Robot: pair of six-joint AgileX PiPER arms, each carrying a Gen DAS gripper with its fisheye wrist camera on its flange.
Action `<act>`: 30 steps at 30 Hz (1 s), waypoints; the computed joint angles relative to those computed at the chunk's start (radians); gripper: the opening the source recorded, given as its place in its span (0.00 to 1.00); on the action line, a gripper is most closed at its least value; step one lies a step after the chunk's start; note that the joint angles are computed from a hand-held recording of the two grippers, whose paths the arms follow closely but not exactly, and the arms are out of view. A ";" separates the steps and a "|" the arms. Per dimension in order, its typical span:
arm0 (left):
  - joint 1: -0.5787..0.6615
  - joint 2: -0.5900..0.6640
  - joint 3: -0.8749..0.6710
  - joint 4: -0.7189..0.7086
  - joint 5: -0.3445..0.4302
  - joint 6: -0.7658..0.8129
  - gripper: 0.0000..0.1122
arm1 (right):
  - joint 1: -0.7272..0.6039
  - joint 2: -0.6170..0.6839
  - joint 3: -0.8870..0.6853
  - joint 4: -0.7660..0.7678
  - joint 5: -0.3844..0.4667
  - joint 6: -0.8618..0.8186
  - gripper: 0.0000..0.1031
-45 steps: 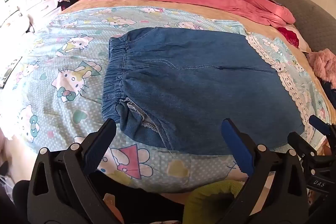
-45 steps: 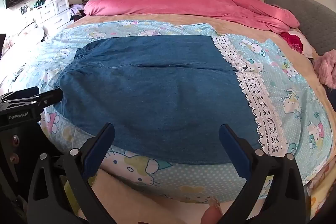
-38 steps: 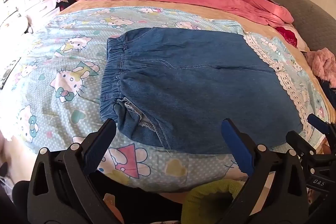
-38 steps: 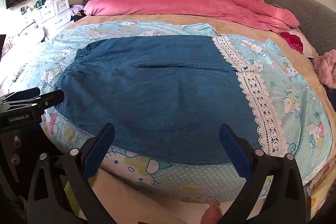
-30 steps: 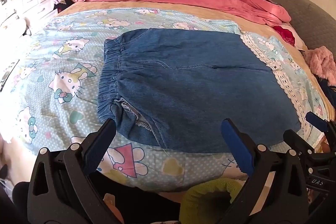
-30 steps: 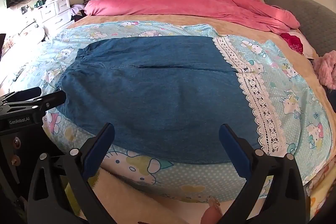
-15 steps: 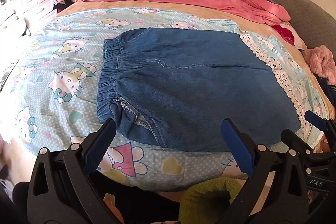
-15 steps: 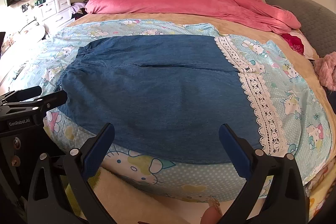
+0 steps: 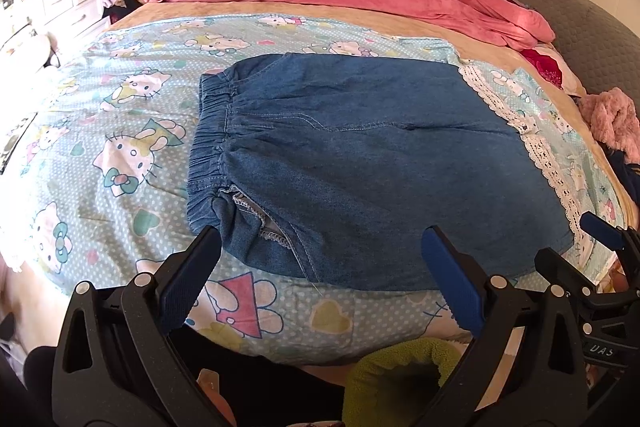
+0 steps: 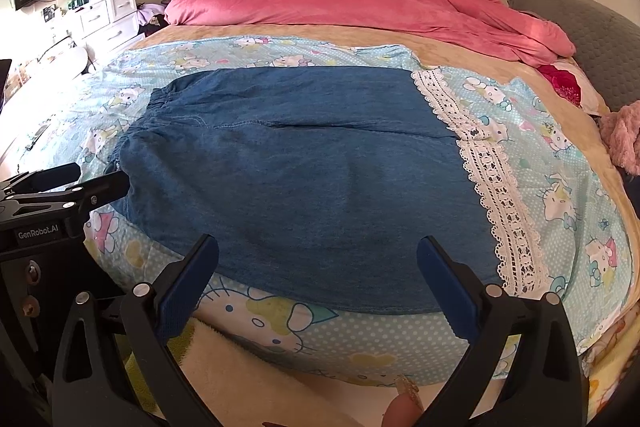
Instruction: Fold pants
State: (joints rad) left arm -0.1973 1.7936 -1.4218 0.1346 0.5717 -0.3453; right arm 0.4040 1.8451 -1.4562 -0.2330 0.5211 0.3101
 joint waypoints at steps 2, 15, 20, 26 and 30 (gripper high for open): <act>-0.001 0.001 -0.002 0.005 0.002 -0.005 0.84 | 0.001 0.001 -0.001 -0.001 0.000 0.002 0.96; 0.000 -0.001 0.003 0.007 0.000 -0.008 0.84 | 0.001 0.000 0.003 0.000 -0.001 -0.001 0.96; 0.003 0.000 0.006 0.004 -0.002 -0.003 0.84 | -0.001 0.001 0.003 0.006 -0.004 -0.006 0.96; 0.005 0.014 -0.009 0.011 0.005 -0.010 0.84 | -0.006 0.017 -0.021 0.025 0.002 -0.026 0.96; 0.012 0.033 -0.030 0.019 0.013 -0.021 0.84 | -0.013 0.039 -0.057 0.063 0.003 -0.062 0.96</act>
